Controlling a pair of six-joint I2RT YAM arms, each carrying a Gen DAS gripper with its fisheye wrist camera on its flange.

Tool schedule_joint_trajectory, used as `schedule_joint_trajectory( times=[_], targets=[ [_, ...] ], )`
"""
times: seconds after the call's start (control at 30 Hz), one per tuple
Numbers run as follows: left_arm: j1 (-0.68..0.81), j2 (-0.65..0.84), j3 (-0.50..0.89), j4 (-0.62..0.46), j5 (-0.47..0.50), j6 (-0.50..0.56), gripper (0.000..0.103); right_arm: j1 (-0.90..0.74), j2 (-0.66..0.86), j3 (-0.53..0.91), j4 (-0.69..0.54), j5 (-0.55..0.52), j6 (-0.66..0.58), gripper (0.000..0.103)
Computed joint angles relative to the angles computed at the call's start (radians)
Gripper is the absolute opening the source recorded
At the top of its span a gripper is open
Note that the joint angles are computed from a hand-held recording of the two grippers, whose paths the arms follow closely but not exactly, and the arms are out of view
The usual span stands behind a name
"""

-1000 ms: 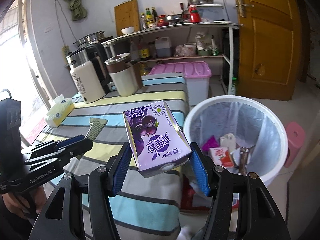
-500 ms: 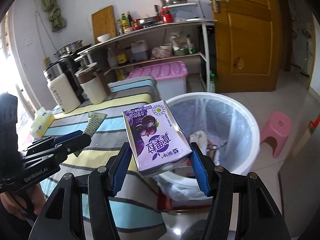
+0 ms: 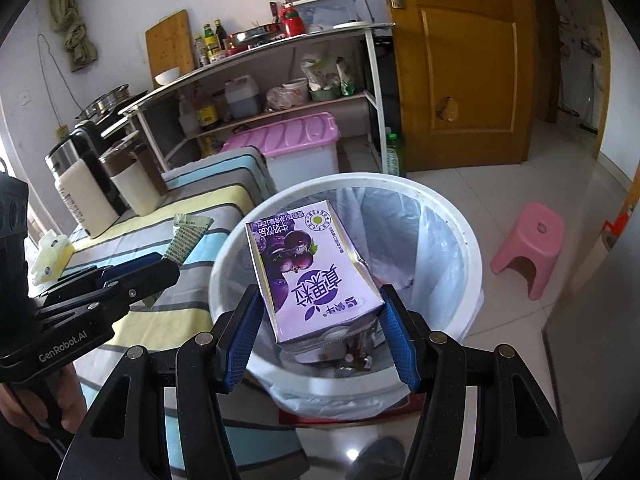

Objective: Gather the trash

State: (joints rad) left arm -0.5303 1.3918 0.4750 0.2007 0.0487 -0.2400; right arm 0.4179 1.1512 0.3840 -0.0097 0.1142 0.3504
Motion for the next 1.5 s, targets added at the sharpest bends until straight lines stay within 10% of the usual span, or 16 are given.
schedule_joint_trajectory(
  times=[0.77,1.5],
  targets=[
    [0.003,0.296,0.192,0.028,0.056,0.01,0.03,-0.133,0.262,0.072,0.116,-0.096,-0.063,0.06],
    [-0.014,-0.025,-0.012,-0.017,0.033,-0.028,0.033,0.064,-0.078,-0.008,-0.083,0.056,0.033,0.06]
  ],
)
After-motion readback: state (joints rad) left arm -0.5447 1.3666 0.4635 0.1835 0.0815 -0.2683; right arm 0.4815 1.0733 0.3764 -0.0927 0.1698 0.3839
